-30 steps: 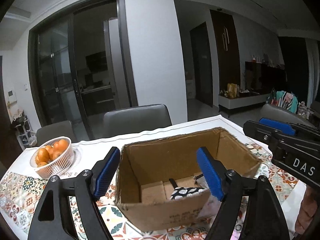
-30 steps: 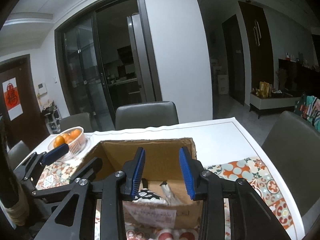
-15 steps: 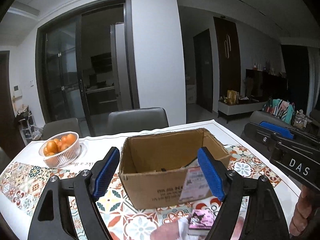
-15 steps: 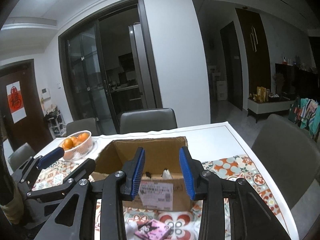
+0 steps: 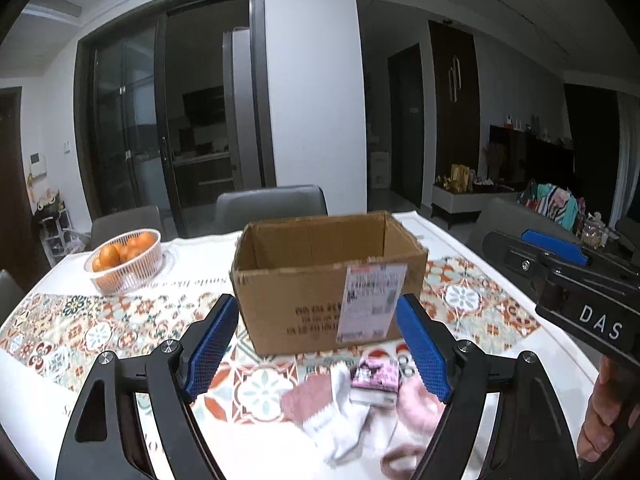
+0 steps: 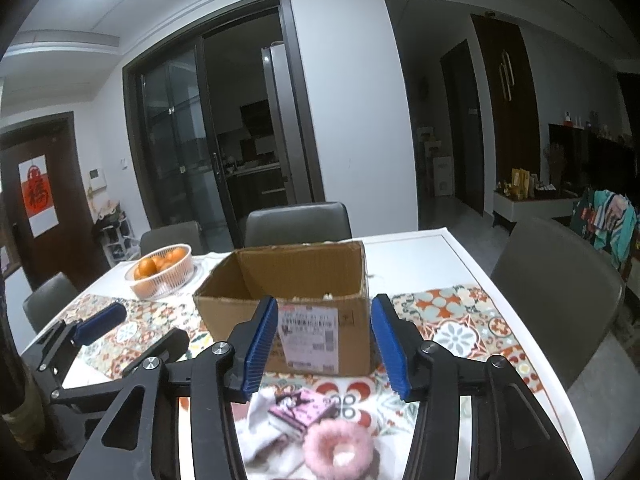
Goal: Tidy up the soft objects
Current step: 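Move both tools back to the remaining items on the table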
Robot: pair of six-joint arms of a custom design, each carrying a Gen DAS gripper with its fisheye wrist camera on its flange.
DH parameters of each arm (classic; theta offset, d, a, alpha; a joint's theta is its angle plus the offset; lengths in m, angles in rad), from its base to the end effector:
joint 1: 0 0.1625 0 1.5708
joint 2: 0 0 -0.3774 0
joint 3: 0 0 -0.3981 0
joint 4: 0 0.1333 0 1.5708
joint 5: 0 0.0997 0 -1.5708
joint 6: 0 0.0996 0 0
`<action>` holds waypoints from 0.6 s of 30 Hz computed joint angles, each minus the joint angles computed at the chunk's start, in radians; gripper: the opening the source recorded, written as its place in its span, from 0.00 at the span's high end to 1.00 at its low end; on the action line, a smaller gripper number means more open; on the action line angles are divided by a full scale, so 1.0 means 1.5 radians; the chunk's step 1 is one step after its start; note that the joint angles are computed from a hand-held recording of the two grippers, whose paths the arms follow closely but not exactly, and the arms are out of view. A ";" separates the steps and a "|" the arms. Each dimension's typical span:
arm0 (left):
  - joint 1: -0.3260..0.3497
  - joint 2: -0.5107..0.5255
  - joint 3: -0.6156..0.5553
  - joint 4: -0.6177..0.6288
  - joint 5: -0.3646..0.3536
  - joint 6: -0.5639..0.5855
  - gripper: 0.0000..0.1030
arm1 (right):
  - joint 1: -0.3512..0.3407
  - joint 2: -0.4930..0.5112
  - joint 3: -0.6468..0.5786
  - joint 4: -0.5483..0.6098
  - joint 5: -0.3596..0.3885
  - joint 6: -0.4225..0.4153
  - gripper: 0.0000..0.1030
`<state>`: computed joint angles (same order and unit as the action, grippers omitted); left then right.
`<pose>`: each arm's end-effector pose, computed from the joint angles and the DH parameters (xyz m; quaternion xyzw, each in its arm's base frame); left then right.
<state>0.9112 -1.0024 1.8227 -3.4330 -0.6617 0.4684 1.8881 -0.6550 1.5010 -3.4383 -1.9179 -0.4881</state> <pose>-0.1866 -0.5864 0.2446 0.2319 0.7754 -0.4815 0.3364 0.3114 -0.6294 0.1305 0.2591 -0.8236 0.4669 0.1912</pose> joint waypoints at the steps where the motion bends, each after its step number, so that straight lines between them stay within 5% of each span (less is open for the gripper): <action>1: -0.001 -0.002 0.007 0.001 0.003 -0.005 0.21 | -0.001 -0.004 0.009 0.000 0.000 -0.002 0.51; 12: -0.020 -0.016 0.089 -0.046 0.019 -0.001 0.21 | -0.013 -0.039 0.094 -0.015 0.006 -0.015 0.51; 18: -0.019 -0.025 0.120 0.000 0.015 -0.048 0.21 | -0.023 -0.051 0.123 -0.002 0.001 -0.012 0.47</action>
<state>0.8822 -1.0404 2.0032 -3.4328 -0.6396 0.3969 1.8541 -0.7319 1.6852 -3.4414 -1.9159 -0.5056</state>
